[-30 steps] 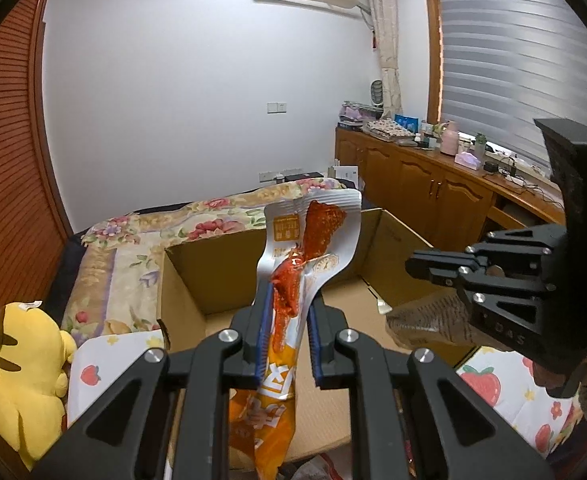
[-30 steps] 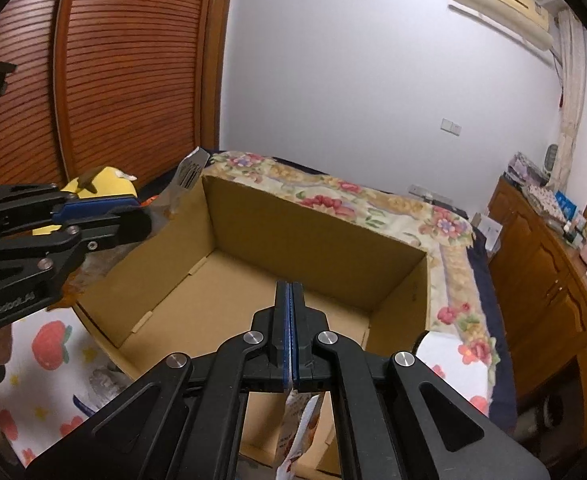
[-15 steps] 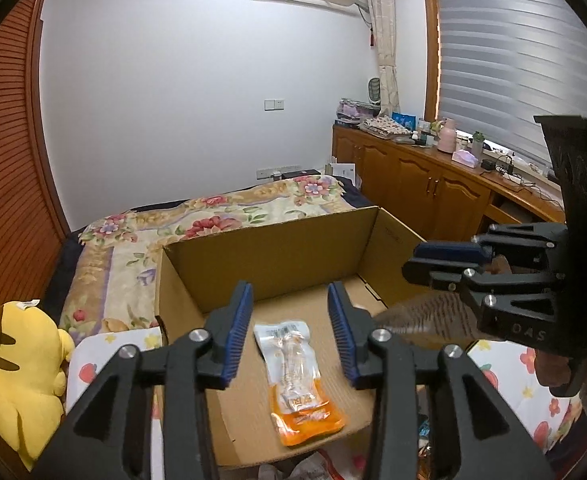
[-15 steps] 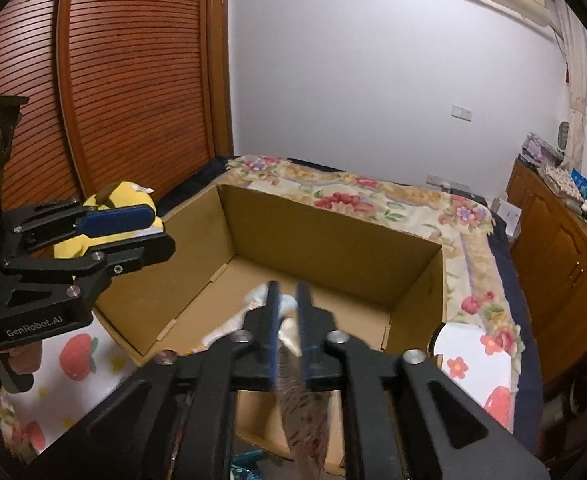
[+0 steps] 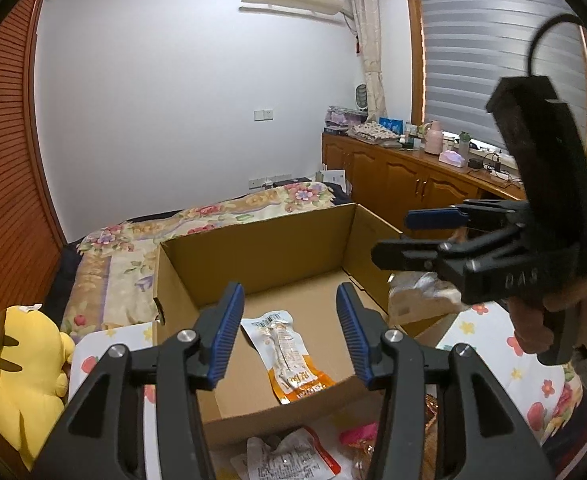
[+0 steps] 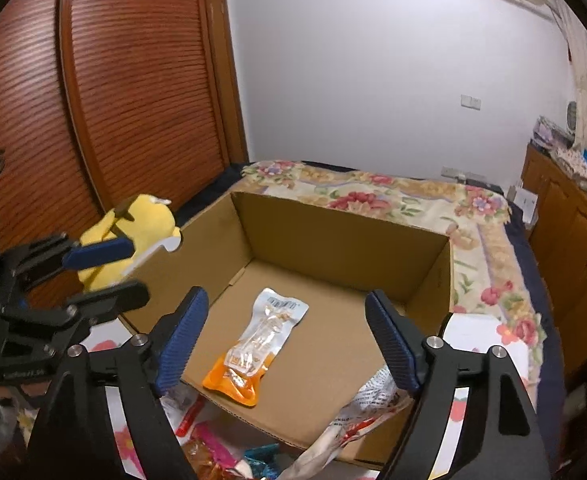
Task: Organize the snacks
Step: 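Move both tools back to the snack pile beside the box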
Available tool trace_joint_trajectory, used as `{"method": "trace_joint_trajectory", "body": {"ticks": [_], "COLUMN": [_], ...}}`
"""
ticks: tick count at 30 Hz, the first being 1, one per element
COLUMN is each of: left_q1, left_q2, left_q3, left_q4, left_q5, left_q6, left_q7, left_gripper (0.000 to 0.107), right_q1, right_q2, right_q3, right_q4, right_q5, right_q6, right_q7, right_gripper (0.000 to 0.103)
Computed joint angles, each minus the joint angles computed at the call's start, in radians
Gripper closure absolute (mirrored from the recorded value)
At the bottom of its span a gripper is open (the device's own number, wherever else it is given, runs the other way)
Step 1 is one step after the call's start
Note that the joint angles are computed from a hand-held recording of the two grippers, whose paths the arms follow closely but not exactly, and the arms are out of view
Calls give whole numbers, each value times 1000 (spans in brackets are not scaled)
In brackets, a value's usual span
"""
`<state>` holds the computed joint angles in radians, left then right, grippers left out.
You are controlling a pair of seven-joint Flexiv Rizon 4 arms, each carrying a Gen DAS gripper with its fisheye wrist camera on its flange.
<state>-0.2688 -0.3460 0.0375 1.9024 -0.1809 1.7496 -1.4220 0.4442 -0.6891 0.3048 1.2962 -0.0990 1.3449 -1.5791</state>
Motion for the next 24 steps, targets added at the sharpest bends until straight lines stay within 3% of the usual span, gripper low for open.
{"method": "trace_joint_trajectory", "body": {"ticks": [3, 11, 20, 24], "left_q1": [22, 45, 136, 234], "left_q2": [16, 41, 92, 123], "left_q3": [-26, -45, -128, -223], "left_q4": [23, 65, 148, 210], "left_q5": [4, -5, 8, 52], "left_q6": [16, 41, 73, 102], "left_q7": [2, -8, -29, -63], "left_gripper": [58, 58, 57, 49], "right_q1": [-49, 20, 69, 62], "right_q2": [-19, -30, 26, 83], "right_q3": [86, 16, -40, -37], "right_q4": [-53, -190, -132, -43], "right_q5": [55, 83, 66, 57], "right_q6": [-68, -258, -234, -199], "right_q7": [-51, -29, -39, -48], "right_gripper": [10, 11, 11, 11]}}
